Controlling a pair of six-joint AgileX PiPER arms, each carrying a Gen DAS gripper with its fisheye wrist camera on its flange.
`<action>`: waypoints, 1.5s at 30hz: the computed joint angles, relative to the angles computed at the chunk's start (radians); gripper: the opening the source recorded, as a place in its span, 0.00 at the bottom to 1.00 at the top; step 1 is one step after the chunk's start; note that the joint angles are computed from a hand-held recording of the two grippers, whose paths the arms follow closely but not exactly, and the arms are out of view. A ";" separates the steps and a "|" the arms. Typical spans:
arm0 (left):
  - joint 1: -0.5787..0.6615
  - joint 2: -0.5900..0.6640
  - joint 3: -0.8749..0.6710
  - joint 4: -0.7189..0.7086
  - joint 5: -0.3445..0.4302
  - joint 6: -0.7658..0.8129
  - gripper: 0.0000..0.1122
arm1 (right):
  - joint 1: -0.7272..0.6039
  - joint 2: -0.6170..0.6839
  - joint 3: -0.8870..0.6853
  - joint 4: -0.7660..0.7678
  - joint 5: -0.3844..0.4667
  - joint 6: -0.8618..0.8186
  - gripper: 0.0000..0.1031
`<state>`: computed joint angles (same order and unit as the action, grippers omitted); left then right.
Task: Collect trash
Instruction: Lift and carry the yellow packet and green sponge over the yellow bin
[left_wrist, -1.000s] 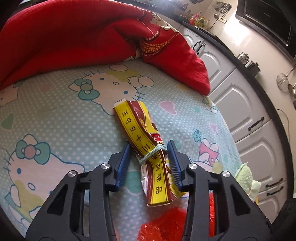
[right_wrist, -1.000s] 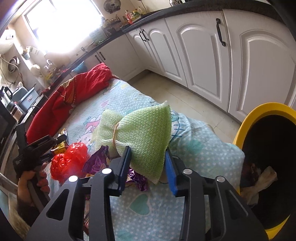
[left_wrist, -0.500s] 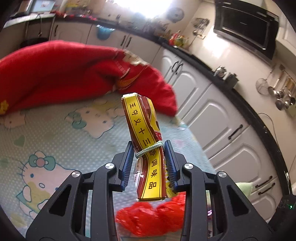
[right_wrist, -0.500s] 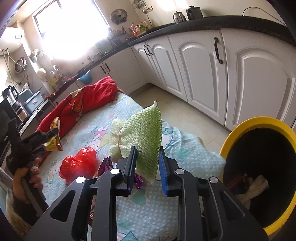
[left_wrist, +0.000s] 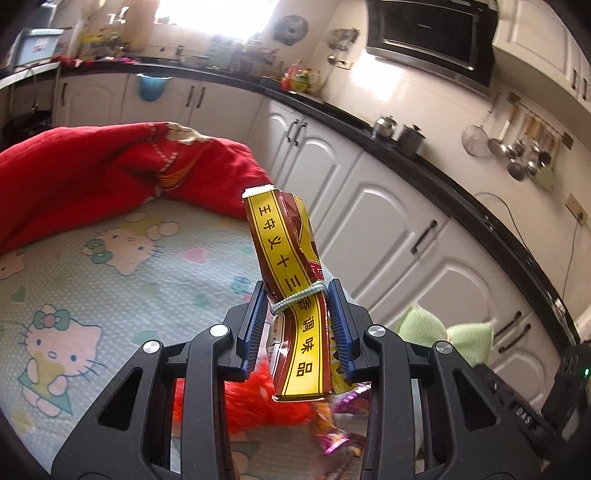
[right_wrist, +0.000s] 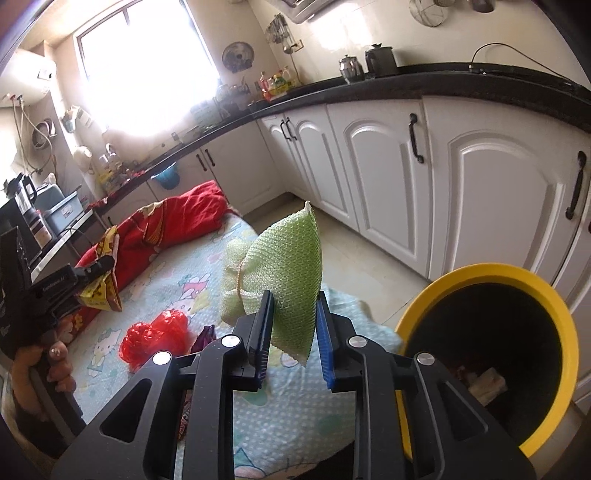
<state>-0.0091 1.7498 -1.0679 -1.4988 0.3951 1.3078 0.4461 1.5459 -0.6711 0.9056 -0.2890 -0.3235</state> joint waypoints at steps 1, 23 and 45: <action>-0.013 -0.006 0.009 -0.009 -0.004 0.012 0.24 | -0.002 -0.012 0.006 0.024 -0.002 -0.026 0.21; -0.298 -0.048 0.075 -0.142 -0.116 0.201 0.24 | -0.087 -0.298 0.190 0.302 -0.005 -0.370 0.20; -0.523 -0.005 0.040 -0.194 -0.193 0.260 0.24 | -0.318 -0.501 0.380 0.249 0.069 -0.355 0.20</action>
